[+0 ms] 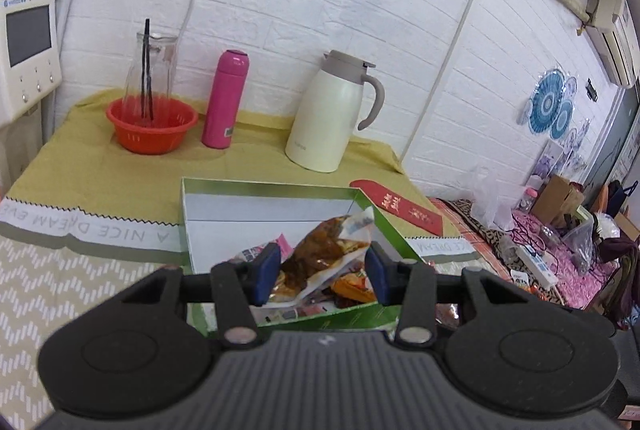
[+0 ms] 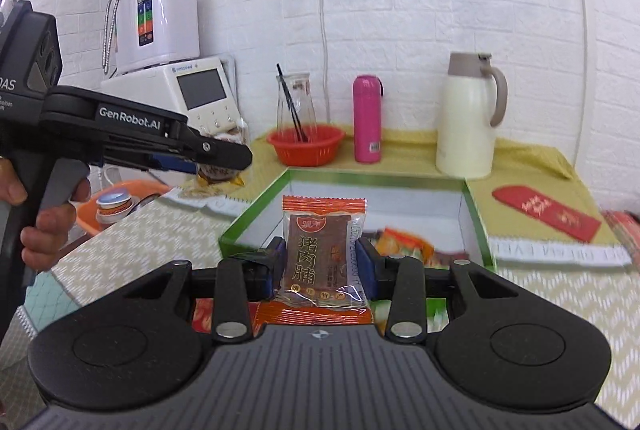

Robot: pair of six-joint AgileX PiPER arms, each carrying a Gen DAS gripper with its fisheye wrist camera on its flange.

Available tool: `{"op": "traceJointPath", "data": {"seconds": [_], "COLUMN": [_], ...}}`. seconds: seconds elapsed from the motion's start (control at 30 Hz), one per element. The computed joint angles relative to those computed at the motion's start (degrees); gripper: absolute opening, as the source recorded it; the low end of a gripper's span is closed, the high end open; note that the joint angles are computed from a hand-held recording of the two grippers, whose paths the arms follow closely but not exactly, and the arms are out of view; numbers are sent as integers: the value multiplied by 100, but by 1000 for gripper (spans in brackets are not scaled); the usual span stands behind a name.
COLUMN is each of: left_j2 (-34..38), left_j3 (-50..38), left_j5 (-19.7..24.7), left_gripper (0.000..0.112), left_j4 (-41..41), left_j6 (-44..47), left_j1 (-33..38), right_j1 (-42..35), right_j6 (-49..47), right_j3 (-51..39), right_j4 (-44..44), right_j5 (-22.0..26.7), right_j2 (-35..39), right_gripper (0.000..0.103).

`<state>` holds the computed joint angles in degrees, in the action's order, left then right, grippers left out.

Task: Organize snacks
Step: 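Carry both packs into the green box and open both grippers, then move both grippers back to the wrapped candies on the cloth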

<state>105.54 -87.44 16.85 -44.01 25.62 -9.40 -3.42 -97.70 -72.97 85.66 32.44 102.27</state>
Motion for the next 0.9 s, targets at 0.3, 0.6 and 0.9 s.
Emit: {"op": "traceJointPath", "data": {"seconds": [0.3, 0.6, 0.9], "left_j2": [1515, 2536, 2181], "left_j3": [-1886, -3114, -2241], "left_j5": [577, 1208, 91], "left_gripper": [44, 44, 99], "left_j4": [594, 1274, 538], "left_j6": [-1034, -1550, -794], "left_j1": [253, 331, 220], "right_j1": [387, 561, 583], "right_j6": [1547, 3198, 2790], "right_j3": [-1889, -3341, -3475], "right_j4": [-1111, -2665, -2583], "right_j5": [-471, -400, -422], "right_j2": [1358, 2515, 2738], "right_gripper": [67, 67, 103]}}
